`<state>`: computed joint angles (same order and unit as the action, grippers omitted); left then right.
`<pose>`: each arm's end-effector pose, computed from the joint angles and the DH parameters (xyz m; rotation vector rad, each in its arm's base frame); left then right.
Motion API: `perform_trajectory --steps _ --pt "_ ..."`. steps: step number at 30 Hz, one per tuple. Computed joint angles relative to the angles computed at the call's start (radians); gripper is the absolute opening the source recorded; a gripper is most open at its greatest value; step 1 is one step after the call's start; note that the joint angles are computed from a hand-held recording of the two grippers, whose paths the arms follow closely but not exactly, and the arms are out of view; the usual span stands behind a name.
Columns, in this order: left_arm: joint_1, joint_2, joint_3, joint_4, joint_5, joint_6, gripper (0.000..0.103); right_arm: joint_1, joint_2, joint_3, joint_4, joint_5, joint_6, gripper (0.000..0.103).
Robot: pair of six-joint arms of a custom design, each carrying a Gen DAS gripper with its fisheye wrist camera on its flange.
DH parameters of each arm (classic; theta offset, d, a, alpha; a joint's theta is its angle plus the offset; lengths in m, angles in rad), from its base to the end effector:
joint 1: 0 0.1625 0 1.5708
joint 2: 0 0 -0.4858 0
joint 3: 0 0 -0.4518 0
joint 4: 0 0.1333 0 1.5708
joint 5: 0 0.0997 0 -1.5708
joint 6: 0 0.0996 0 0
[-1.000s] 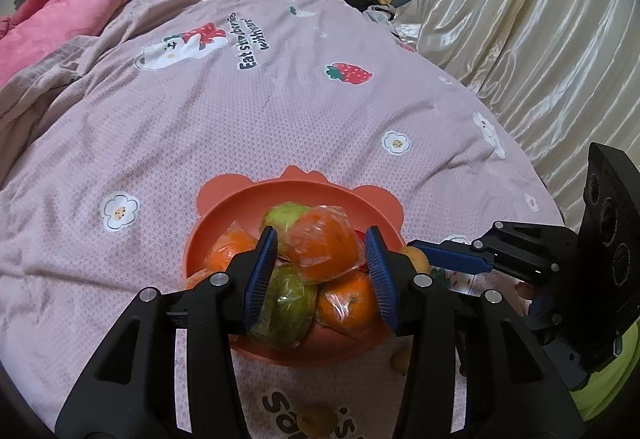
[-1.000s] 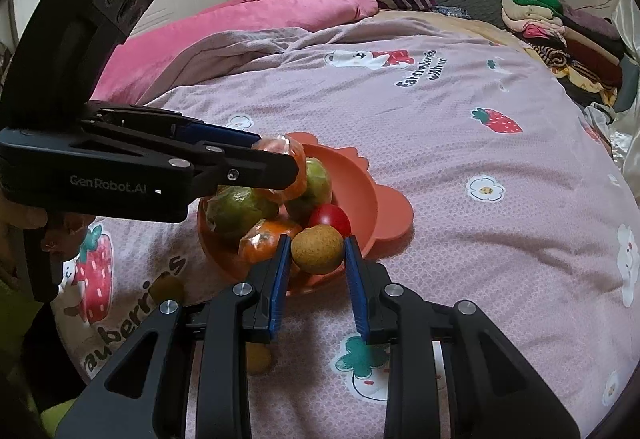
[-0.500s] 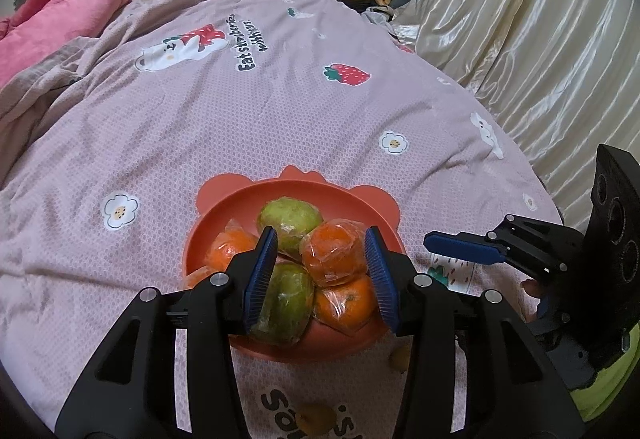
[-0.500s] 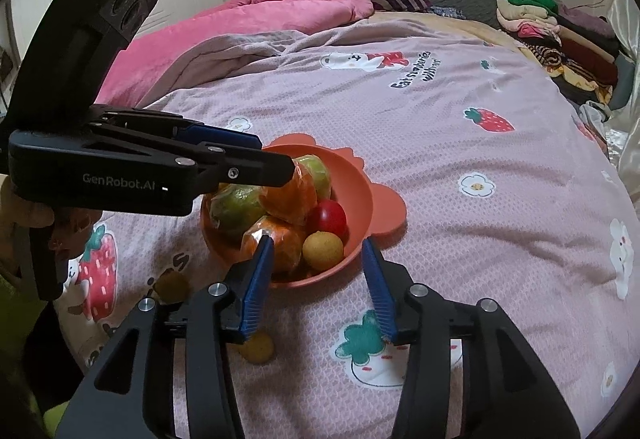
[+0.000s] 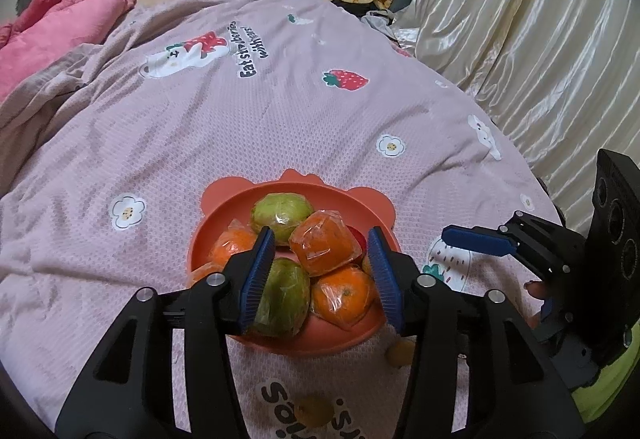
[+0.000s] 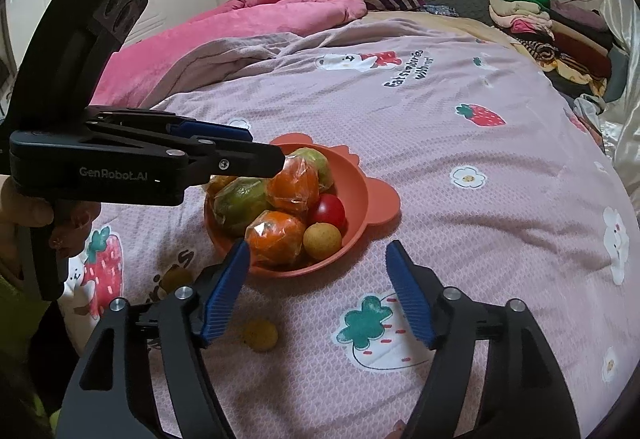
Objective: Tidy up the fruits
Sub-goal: 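Withdraw both tools back from the orange plate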
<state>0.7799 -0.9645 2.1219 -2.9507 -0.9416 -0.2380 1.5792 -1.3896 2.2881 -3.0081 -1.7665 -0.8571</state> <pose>-0.2727 -0.5396 0.0914 0.6234 2.5461 -0.6742 0.1182 -0.5036 0.2542 1.0615 -2.4717 0.5679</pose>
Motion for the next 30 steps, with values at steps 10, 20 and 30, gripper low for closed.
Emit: perform_trajectory --steps 10,20,30 --pt "-0.032 -0.021 0.030 -0.012 0.031 -0.011 0.057 0.000 -0.015 0.013 -0.010 -0.011 0.009 0.077" --pt "-0.067 -0.056 0.076 -0.027 0.071 -0.043 0.069 0.007 -0.040 0.033 -0.007 -0.016 0.009 0.080" --pt "-0.102 -0.090 0.122 -0.046 0.093 -0.077 0.080 0.015 -0.060 0.053 -0.013 -0.024 0.010 0.086"
